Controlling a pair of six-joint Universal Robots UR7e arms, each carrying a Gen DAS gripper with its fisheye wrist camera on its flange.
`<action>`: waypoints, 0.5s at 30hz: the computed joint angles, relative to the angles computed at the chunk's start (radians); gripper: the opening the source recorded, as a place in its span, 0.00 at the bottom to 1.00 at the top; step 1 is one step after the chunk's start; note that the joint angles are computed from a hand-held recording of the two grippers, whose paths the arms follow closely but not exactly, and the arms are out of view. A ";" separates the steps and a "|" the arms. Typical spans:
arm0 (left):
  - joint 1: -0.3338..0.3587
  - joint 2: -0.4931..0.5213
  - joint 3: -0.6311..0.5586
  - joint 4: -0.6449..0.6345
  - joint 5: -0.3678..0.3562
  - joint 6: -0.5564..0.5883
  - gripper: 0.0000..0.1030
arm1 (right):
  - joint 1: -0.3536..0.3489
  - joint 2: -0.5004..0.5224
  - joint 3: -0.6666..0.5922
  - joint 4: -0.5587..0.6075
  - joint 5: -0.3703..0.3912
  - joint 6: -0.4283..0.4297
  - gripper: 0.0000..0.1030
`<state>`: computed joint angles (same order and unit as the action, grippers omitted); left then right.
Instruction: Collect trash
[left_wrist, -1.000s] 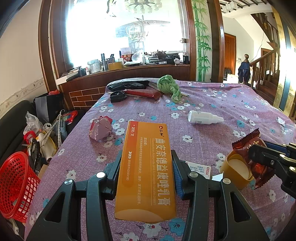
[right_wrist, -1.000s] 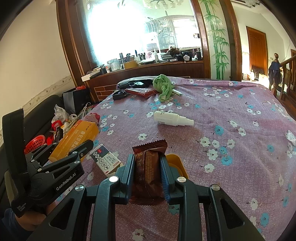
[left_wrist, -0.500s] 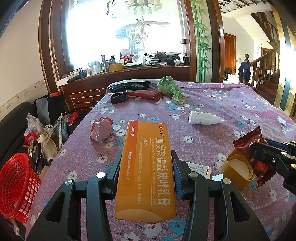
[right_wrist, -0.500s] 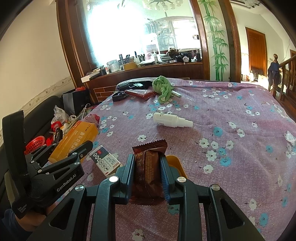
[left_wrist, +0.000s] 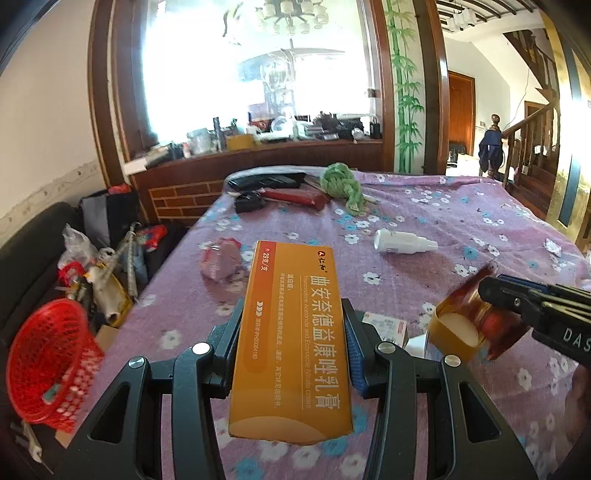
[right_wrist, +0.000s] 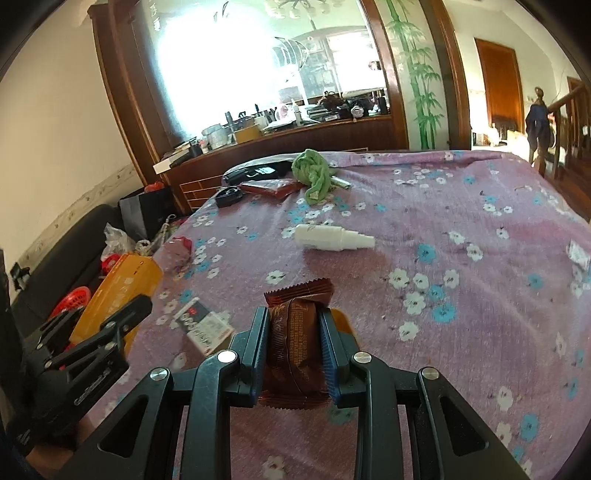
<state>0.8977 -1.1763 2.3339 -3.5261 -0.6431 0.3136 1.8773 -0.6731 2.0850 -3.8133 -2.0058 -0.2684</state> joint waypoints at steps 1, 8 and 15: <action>0.001 -0.028 0.012 0.006 0.000 0.005 0.44 | 0.009 0.001 0.005 -0.009 0.000 -0.002 0.28; 0.042 -0.165 0.066 0.058 -0.007 0.020 0.44 | 0.069 0.021 0.019 -0.006 0.002 0.033 0.27; 0.108 -0.240 0.073 0.105 -0.047 0.020 0.44 | 0.060 -0.034 0.006 0.078 -0.077 0.085 0.27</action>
<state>1.0058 -1.4161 2.4070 -3.4209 -0.6898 0.3339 1.9372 -0.7076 2.0907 -3.7351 -2.0833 -0.1837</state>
